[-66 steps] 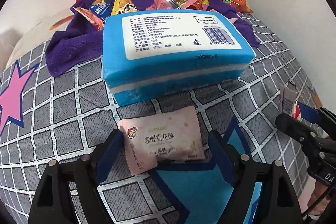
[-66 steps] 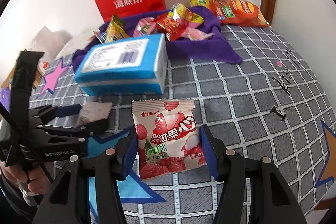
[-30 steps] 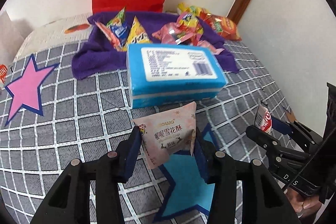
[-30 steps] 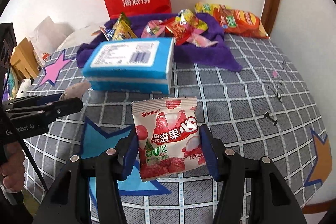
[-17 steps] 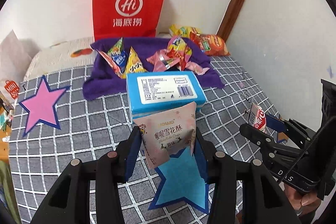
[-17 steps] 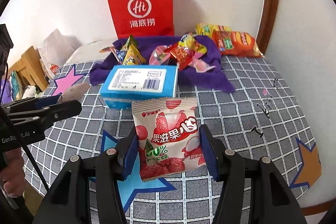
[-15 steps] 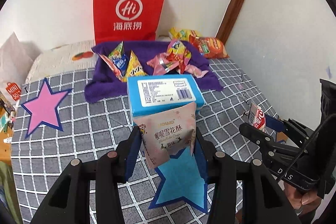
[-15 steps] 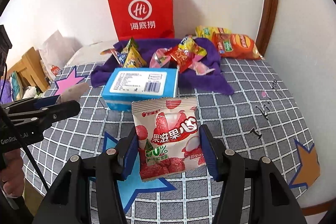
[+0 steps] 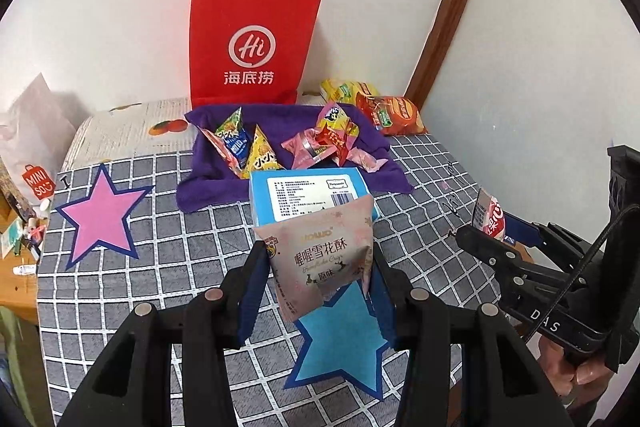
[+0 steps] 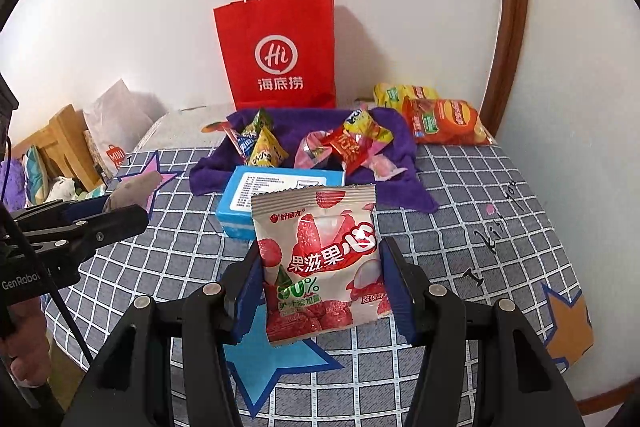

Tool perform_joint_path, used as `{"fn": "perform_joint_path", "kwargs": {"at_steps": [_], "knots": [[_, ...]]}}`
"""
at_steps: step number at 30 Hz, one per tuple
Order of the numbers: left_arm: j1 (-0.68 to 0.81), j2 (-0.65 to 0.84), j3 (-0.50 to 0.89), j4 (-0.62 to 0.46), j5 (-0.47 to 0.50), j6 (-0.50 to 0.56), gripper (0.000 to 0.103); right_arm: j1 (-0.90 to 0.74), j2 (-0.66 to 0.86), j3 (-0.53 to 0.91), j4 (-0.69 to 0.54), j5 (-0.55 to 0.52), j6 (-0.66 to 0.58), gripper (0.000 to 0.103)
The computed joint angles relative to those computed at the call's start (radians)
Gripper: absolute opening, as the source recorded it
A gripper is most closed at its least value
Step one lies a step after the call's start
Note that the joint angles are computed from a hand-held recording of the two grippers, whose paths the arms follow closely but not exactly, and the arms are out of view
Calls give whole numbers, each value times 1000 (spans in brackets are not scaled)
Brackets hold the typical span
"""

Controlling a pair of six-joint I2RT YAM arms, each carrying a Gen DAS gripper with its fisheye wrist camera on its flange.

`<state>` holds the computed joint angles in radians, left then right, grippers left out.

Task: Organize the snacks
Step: 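Carry the lychee bag in the right gripper while the left carries the pastry packet over the towel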

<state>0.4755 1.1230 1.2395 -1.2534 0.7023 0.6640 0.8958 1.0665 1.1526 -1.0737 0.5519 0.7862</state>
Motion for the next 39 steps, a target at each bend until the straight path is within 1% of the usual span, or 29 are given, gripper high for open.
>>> {"fn": "perform_joint_path", "kwargs": {"at_steps": [11,19,28,39], "knots": [[52,9,48,-45,28,35,45,44,26,87,-61,45,40,55],[60,10,67,-58,39,42,45,54,37,116,-77,58,54,55],[48,31,99,-44,42,20,45,42,46,153,-78,81,21,55],[6,91,137,16,25,-39,45,-42,52,157,-36,40,-56,55]]}}
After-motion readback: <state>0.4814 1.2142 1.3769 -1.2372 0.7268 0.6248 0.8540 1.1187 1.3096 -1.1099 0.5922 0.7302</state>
